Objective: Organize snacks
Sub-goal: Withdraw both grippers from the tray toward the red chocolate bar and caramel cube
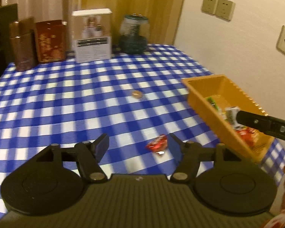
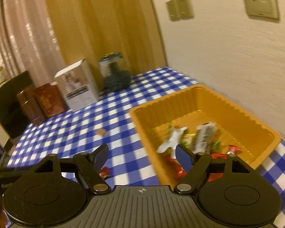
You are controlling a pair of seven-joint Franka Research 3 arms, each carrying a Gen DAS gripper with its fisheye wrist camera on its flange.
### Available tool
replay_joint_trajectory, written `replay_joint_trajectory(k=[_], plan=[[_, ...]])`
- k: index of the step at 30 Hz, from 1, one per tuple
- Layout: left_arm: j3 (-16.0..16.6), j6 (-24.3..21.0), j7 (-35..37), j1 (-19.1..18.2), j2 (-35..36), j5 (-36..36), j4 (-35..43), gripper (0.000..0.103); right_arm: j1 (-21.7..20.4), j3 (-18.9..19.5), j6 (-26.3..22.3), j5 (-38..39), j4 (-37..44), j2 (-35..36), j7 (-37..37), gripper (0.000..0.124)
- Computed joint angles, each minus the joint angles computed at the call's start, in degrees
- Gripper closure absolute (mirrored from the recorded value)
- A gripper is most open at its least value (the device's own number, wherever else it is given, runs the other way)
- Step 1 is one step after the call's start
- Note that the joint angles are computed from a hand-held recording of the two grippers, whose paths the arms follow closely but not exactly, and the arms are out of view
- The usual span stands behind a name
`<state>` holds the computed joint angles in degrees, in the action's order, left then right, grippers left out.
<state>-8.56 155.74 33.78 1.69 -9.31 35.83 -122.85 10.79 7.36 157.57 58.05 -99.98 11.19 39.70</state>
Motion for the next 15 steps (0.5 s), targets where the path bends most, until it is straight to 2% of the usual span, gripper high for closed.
replay_joint_trajectory(k=[7,15], plan=[[0.1,-2.18,-0.89,1.77,-2.94,2.42,-2.77,0.037,1.33,0.73,-2.5,1.63,-3.3,-2.43,-5.8,0.047],[0.36,-1.28,-0.74,2.71,-3.32,2.5,-3.52,0.032,3.43,0.3,-7.62,-2.37,-3.25,-1.31,-6.68,0.047]])
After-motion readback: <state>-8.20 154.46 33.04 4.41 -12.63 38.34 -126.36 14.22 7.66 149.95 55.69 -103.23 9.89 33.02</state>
